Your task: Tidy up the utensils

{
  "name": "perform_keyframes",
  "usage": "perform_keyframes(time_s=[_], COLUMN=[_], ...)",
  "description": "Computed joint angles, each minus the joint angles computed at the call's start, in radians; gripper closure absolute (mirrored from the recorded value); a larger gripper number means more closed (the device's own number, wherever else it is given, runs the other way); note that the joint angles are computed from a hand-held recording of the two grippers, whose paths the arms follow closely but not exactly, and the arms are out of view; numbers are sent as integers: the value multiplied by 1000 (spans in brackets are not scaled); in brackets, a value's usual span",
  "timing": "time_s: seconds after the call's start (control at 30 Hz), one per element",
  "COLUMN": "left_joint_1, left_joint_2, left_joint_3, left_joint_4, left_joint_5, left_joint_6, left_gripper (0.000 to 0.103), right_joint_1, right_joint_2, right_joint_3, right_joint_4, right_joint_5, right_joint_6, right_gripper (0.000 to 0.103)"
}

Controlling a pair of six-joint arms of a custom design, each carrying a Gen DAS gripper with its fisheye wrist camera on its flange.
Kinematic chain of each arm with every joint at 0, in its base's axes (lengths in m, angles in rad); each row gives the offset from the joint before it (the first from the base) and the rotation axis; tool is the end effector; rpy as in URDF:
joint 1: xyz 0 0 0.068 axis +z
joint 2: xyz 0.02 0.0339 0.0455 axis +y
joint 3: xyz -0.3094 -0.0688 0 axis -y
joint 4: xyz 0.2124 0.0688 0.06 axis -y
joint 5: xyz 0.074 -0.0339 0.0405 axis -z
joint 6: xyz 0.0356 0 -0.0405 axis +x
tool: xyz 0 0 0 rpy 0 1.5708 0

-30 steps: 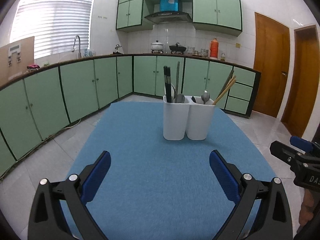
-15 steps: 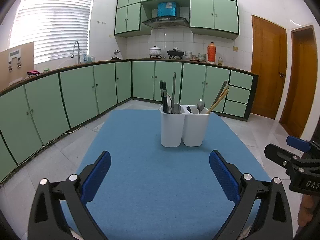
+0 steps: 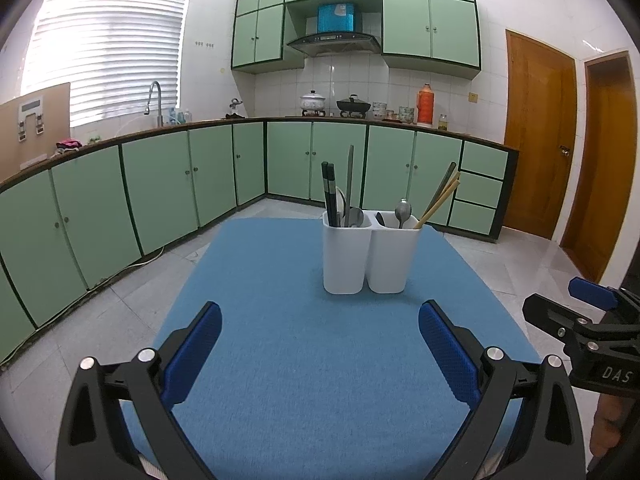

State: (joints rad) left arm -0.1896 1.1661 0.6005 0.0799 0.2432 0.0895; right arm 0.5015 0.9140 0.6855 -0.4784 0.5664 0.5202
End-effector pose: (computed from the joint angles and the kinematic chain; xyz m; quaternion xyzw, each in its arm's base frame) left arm 0.2004 -0.0472 0.2841 0.1803 0.8331 -0.1294 0.5067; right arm 0.1238 0.0461 0.3013 0.1251 0.8708 -0.0248 0.4747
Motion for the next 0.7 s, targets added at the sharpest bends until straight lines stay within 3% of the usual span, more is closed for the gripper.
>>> perform_keyframes(time_s=[0.7], left_joint_1=[0], left_joint_2=[-14], left_joint_3=[-4], left_joint_4=[-3], left_joint_5=[0], left_joint_6=[0], left_gripper=[6], right_joint_1=[-10], right_joint_2=[-5], right_joint_3=[-13], right_joint_4=[19], right_joint_5=[-9], right_joint_6=[-15], right_gripper=[7])
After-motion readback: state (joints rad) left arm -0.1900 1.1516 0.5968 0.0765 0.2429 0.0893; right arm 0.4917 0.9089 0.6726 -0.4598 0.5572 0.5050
